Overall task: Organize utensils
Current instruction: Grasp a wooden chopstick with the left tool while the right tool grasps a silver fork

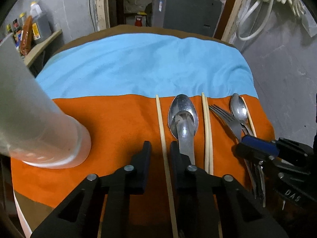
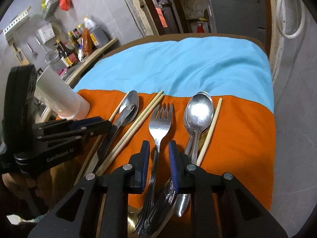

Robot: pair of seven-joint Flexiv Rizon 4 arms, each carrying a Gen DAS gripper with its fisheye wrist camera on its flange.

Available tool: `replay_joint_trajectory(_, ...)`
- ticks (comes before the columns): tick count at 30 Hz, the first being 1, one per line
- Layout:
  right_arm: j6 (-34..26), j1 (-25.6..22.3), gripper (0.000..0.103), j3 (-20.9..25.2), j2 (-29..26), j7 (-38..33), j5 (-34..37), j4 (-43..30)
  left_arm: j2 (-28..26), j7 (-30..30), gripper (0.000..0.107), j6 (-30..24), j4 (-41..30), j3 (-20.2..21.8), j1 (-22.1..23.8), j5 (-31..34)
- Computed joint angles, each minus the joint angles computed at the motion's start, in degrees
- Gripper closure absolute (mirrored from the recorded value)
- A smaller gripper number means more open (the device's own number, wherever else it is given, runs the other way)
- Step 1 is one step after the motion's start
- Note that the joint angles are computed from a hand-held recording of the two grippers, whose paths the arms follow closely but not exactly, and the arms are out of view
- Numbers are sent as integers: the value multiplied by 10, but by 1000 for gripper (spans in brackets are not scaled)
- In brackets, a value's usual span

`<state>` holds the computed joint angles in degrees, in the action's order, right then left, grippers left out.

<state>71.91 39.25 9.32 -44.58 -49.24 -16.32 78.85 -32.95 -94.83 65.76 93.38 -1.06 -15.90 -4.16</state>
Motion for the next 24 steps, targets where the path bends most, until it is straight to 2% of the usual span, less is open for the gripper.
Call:
replay_joint_trajectory(6, -67, -7, 86, 20, -18, -16, 20, -51, -14, 22, 92, -65, -40, -7, 6, -8)
replay_joint_trajectory(8, -97, -6, 86, 22, -29, -15, 29, -78, -17, 24, 97, -79, -50, -5, 4, -3)
replay_joint_trajectory(10, -131, -1, 86, 18, -36, -8, 34, -104, -21, 25, 102, -90, -58, -4, 3, -1)
replay_joint_trajectory(14, -175, 10, 88, 5, -50, 13, 40, -144, -16, 16, 105, -87, -47, -17, 18, -31)
replay_joint_trajectory(16, -167, 12, 91, 3, -50, 22, 45, -142, -6, 18, 105, -66, -24, -24, 24, -44)
replay_joint_trajectory(18, -143, 13, 98, 2, -43, 33, 52, -125, 13, 25, 105, -30, 12, -34, 32, -59)
replay_joint_trajectory(22, -56, 35, 98, -32, -10, 81, 29, -47, 60, 58, 105, 72, 109, -78, 60, -122)
replay_joint_trajectory(24, -16, 51, 98, -56, 7, 116, 4, -9, 85, 94, 105, 134, 160, -114, 83, -162)
